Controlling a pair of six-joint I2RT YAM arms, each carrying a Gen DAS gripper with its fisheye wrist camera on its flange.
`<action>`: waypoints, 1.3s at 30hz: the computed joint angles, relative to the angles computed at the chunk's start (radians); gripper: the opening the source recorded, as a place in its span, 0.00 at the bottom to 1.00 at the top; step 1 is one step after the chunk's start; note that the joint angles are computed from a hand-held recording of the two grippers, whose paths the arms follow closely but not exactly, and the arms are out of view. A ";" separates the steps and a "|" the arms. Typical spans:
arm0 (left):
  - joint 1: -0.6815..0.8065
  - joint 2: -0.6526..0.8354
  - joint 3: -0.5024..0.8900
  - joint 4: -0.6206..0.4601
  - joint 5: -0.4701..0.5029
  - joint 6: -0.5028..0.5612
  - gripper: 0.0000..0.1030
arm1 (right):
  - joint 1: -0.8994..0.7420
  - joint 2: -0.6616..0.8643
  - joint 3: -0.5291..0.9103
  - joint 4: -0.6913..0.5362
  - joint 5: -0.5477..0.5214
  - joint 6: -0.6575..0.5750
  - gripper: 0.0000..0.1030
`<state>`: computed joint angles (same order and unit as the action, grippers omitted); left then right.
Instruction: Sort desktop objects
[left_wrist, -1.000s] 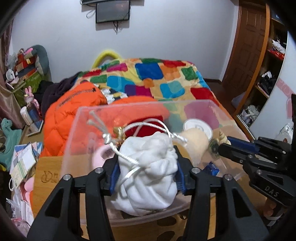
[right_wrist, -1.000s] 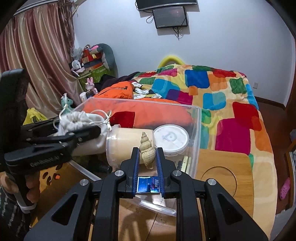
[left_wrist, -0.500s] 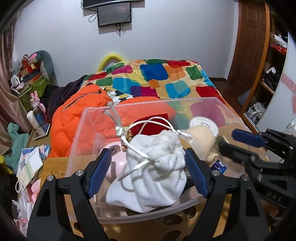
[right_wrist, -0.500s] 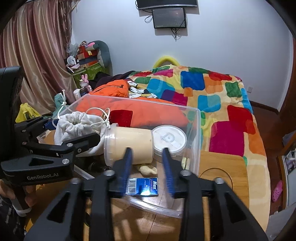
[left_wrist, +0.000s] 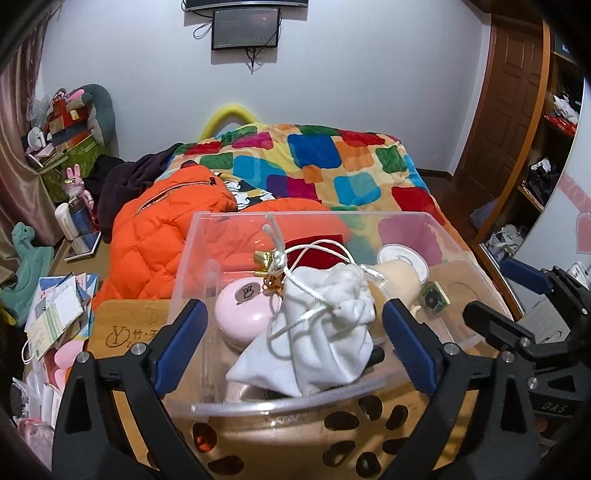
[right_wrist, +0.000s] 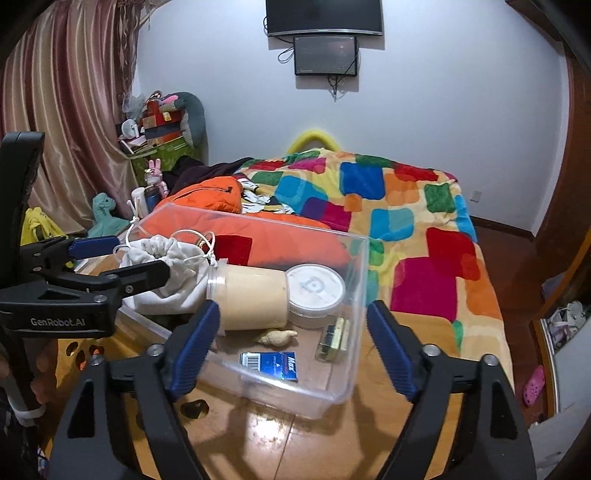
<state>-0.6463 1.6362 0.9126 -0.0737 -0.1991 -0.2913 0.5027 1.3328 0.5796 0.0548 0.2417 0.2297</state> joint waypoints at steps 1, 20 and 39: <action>-0.004 -0.012 -0.007 -0.005 -0.003 -0.003 0.94 | 0.002 -0.013 -0.002 -0.012 0.003 0.005 0.80; -0.127 -0.305 -0.206 -0.056 -0.160 -0.117 0.95 | 0.195 -0.319 -0.096 -0.231 0.129 0.227 0.99; -0.389 -0.500 -0.312 -0.180 -0.372 -0.327 0.99 | 0.553 -0.472 -0.107 -0.505 0.437 0.459 0.99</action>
